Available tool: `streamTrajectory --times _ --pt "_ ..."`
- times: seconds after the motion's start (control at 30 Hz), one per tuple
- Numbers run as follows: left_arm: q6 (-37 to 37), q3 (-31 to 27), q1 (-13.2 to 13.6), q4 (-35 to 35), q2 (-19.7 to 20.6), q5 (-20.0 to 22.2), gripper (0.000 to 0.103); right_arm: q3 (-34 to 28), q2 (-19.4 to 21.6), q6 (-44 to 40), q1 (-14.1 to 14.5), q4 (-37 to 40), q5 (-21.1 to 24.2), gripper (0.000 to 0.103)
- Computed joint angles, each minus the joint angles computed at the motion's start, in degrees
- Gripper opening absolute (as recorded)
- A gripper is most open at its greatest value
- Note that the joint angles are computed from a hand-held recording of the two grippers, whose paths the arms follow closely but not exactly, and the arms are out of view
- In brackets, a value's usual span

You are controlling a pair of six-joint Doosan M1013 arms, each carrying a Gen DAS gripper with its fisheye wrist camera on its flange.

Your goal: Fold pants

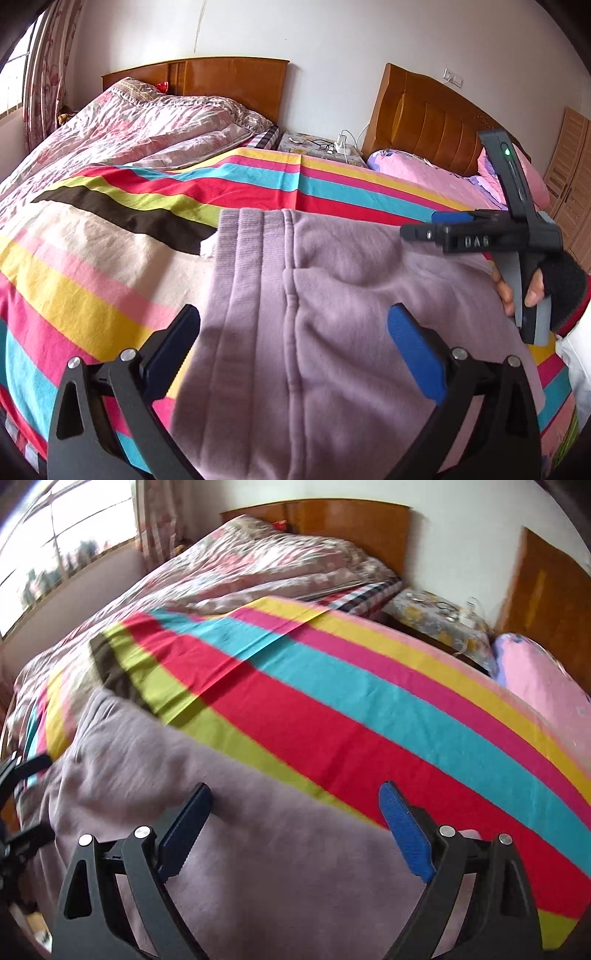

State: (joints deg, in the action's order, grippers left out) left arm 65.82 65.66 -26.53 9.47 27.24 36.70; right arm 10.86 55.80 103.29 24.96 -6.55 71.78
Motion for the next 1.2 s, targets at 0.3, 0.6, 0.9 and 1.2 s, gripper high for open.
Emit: streamTrajectory --times 0.3,0.6,0.9,1.2 --pt "-5.7 4.4 -1.9 10.6 -4.0 0.9 0.102 29.4 -16.7 1.3 3.8 -0.9 -17.6 0.089" --pt "-10.0 5.6 -4.4 14.4 -5.5 5.0 0.102 47.0 -24.9 9.1 9.1 -12.7 -20.9 0.089" --pt "-26.0 10.7 -9.6 31.6 -11.3 0.9 0.102 63.2 -37.7 37.1 13.8 -40.2 -34.3 0.090" --pt "-35.3 14.0 -14.7 42.8 -13.9 2.2 0.102 73.3 -43.2 66.9 18.2 -63.5 -28.0 0.099"
